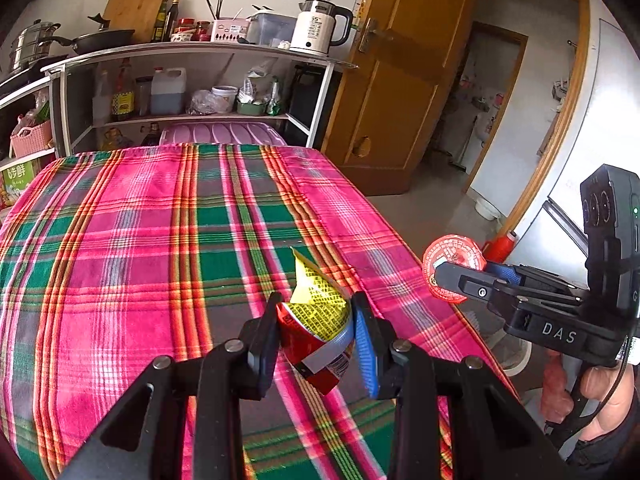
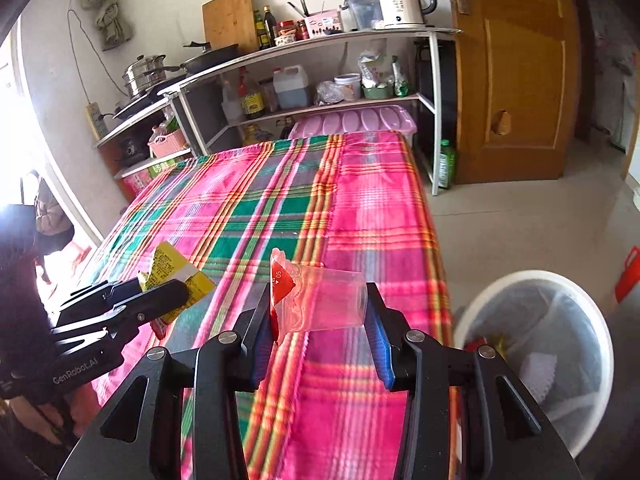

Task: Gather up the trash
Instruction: 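Carry the red-and-yellow wrapper and clear cup with both grippers over the bin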

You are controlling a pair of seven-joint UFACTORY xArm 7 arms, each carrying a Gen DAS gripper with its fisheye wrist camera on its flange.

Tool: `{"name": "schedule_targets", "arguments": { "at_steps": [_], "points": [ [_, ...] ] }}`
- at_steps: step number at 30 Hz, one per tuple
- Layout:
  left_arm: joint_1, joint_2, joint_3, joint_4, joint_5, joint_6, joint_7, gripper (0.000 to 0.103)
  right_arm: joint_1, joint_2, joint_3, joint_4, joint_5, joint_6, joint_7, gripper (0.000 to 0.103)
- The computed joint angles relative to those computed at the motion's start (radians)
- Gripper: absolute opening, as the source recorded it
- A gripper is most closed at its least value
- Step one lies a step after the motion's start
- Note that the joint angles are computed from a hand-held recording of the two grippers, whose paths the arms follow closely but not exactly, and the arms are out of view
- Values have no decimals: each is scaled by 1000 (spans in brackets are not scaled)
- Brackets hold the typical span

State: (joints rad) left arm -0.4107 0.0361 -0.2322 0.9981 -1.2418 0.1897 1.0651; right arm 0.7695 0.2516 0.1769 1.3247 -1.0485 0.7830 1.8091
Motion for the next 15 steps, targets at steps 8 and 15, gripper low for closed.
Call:
{"name": "schedule_targets", "arguments": {
  "at_steps": [8,15],
  "points": [
    [-49,-44,-12,-16,-41,8,38,36,-3,-133,60,-142,-16,85,104,43],
    [-90,-43,-21,-6,-46,6,51,36,-32,-219,125,-235,-6,140,176,43]
  ]
}}
